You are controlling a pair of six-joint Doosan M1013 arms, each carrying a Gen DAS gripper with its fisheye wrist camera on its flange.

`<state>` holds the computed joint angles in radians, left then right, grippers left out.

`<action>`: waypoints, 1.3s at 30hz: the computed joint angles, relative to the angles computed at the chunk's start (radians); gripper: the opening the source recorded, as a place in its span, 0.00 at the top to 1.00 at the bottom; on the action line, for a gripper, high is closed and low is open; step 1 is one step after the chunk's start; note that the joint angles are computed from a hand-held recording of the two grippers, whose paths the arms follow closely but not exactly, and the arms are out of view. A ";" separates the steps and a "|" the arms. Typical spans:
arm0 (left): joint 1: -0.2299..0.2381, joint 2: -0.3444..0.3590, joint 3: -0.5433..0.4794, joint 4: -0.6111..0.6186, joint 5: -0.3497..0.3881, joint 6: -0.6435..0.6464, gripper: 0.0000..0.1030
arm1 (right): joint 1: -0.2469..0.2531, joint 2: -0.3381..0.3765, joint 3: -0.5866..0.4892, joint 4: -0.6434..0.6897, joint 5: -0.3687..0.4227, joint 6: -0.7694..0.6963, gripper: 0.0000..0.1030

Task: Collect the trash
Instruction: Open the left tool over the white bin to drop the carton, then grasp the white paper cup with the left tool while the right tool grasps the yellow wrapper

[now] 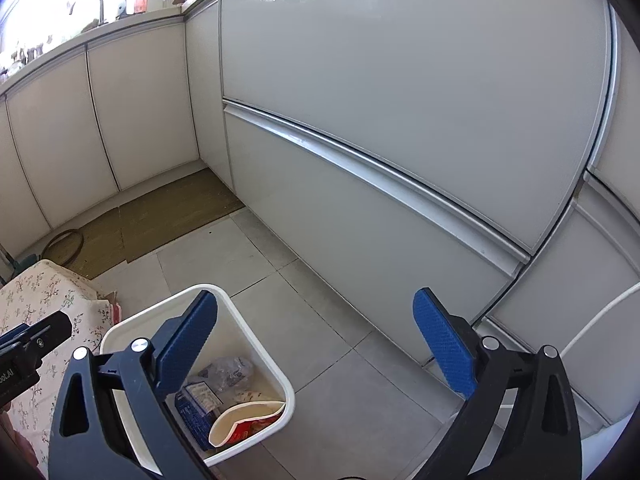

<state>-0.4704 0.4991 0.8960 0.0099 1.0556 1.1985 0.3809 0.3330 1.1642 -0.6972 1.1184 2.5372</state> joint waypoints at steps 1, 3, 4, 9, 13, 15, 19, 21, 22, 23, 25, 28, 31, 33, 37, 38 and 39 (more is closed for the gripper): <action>0.002 -0.005 0.006 0.008 -0.004 -0.005 0.13 | 0.003 0.002 -0.003 0.002 -0.003 -0.006 0.07; 0.006 -0.015 0.023 0.029 -0.011 -0.013 0.12 | 0.009 0.008 -0.011 0.005 -0.006 -0.018 0.07; 0.007 -0.021 0.031 0.041 -0.015 -0.020 0.12 | 0.012 0.012 -0.017 0.006 -0.006 -0.026 0.07; 0.023 -0.050 0.076 0.082 -0.033 -0.050 0.10 | 0.036 0.040 -0.059 0.029 -0.001 -0.092 0.06; 0.040 -0.070 0.108 0.113 -0.031 -0.067 0.09 | 0.056 0.069 -0.103 0.044 0.009 -0.132 0.06; 0.053 -0.083 0.129 0.126 -0.035 -0.079 0.09 | 0.069 0.086 -0.130 0.046 0.013 -0.154 0.06; 0.082 -0.106 0.167 0.143 -0.035 -0.098 0.09 | 0.095 0.124 -0.191 0.062 0.024 -0.209 0.06; 0.101 -0.118 0.186 0.160 -0.034 -0.113 0.09 | 0.109 0.144 -0.221 0.077 0.029 -0.237 0.06; 0.110 -0.123 0.195 0.167 -0.032 -0.121 0.09 | 0.118 0.157 -0.241 0.084 0.031 -0.255 0.06; 0.122 -0.129 0.206 0.176 -0.030 -0.132 0.09 | 0.127 0.169 -0.259 0.089 0.033 -0.269 0.06; 0.146 -0.140 0.224 0.186 -0.025 -0.149 0.09 | 0.144 0.195 -0.298 0.103 0.037 -0.298 0.06; 0.183 -0.148 0.239 0.205 -0.007 -0.179 0.09 | 0.171 0.237 -0.364 0.135 0.044 -0.345 0.06; 0.225 -0.153 0.254 0.222 0.007 -0.211 0.09 | 0.195 0.280 -0.431 0.168 0.060 -0.393 0.06; 0.254 -0.154 0.259 0.229 0.014 -0.231 0.09 | 0.210 0.313 -0.481 0.193 0.074 -0.429 0.06; 0.314 -0.150 0.264 0.214 0.020 -0.273 0.09 | 0.235 0.364 -0.557 0.226 0.102 -0.487 0.07; 0.332 -0.149 0.267 0.199 0.016 -0.281 0.09 | 0.240 0.376 -0.577 0.236 0.110 -0.503 0.07; 0.352 -0.147 0.270 0.178 0.011 -0.290 0.09 | 0.244 0.389 -0.595 0.244 0.118 -0.519 0.07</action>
<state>-0.1179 0.3517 1.1662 0.1881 1.0664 0.9086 0.6251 0.7217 0.5691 -0.4531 1.2368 2.0182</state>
